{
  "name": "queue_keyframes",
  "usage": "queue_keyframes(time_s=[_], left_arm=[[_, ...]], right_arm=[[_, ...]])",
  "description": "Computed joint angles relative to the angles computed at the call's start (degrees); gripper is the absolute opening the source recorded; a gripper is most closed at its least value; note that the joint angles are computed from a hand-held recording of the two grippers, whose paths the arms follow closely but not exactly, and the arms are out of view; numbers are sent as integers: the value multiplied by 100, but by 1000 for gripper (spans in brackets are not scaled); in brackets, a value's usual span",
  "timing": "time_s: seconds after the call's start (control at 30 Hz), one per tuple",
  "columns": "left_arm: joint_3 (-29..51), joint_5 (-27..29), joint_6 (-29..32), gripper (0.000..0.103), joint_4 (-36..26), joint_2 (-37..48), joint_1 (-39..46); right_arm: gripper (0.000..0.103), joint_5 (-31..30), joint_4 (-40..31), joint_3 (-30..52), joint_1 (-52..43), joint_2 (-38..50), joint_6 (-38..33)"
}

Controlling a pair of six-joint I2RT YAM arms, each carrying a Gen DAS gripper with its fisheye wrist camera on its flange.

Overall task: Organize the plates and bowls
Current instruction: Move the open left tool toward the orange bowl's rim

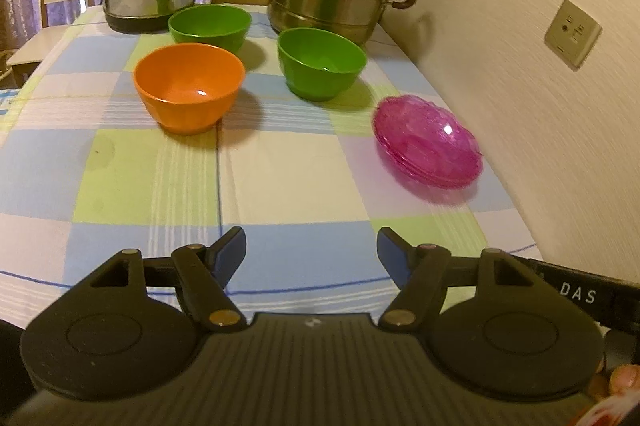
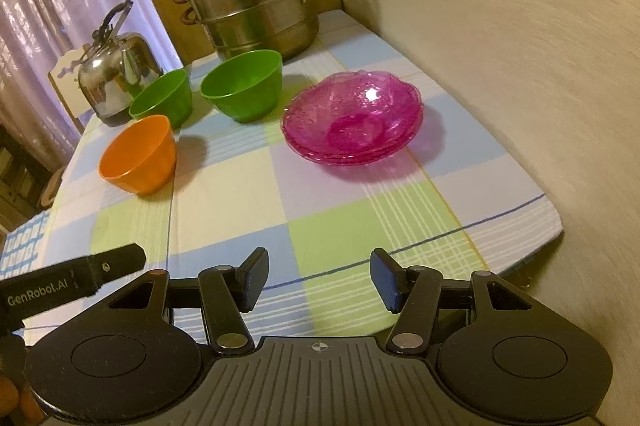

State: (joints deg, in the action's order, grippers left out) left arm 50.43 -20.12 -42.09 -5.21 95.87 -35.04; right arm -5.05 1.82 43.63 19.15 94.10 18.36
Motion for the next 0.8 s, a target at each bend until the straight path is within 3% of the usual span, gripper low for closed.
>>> queue_keyframes(time_s=[0.4,0.8], left_arm=[[-259,302,425,72,187,-222,1159],[297,868,1172,73,683,551,2650]], right_arm=[[57,-8,-85,1111,554,944,-1],[57,-115,-522,3410,903,2701,-48]])
